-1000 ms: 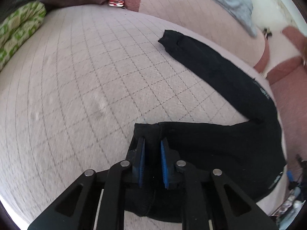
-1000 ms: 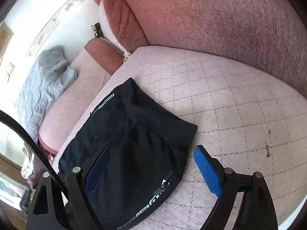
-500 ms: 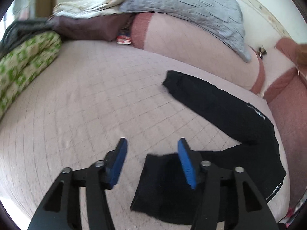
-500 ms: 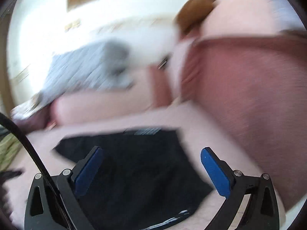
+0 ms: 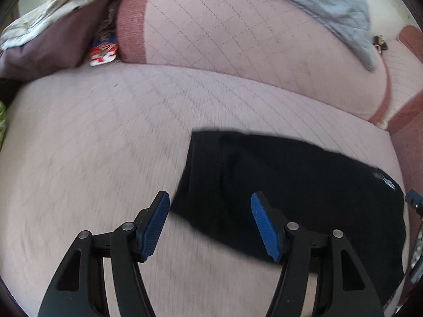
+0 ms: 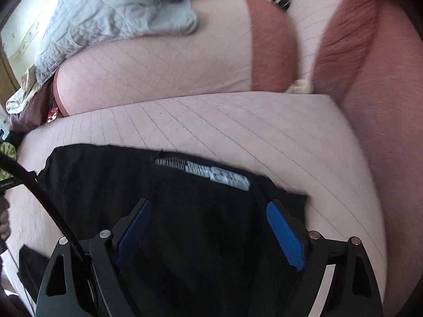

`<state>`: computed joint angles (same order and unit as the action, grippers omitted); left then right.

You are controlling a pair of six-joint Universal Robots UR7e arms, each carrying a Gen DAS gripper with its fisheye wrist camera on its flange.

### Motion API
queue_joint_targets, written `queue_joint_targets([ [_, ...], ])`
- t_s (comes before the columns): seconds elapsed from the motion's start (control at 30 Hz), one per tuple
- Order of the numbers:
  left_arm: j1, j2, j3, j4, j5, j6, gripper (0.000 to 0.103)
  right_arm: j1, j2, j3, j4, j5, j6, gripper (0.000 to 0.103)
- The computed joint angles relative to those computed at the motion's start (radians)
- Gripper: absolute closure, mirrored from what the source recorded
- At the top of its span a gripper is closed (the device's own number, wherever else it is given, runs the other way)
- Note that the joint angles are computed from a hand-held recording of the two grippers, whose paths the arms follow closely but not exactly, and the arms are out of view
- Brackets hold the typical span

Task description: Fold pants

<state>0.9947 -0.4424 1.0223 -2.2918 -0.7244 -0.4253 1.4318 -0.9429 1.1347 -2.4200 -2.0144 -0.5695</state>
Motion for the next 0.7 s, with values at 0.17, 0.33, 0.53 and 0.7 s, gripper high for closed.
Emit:
queue_joint_targets([
  [0.17,0.058,0.102,-0.195,0.065,-0.062,0.042,0.036,-0.005,0.186,-0.287,0.158,-0.003,-0.035,0.012],
  [0.33,0.071,0.183,-0.325,0.061,-0.105,0.171,0.002,-0.015,0.338,-0.547,0.407,0.004,-0.036,0.010],
  [0.53,0.037,0.225,-0.344,0.032,-0.068,0.329,0.086,-0.009,0.286,-0.420,0.355,0.031,-0.121,0.041],
  [0.7,0.007,0.189,-0.271,-0.014,-0.066,0.354,0.092,-0.003,0.212,-0.299,0.308,0.055,-0.103,0.086],
])
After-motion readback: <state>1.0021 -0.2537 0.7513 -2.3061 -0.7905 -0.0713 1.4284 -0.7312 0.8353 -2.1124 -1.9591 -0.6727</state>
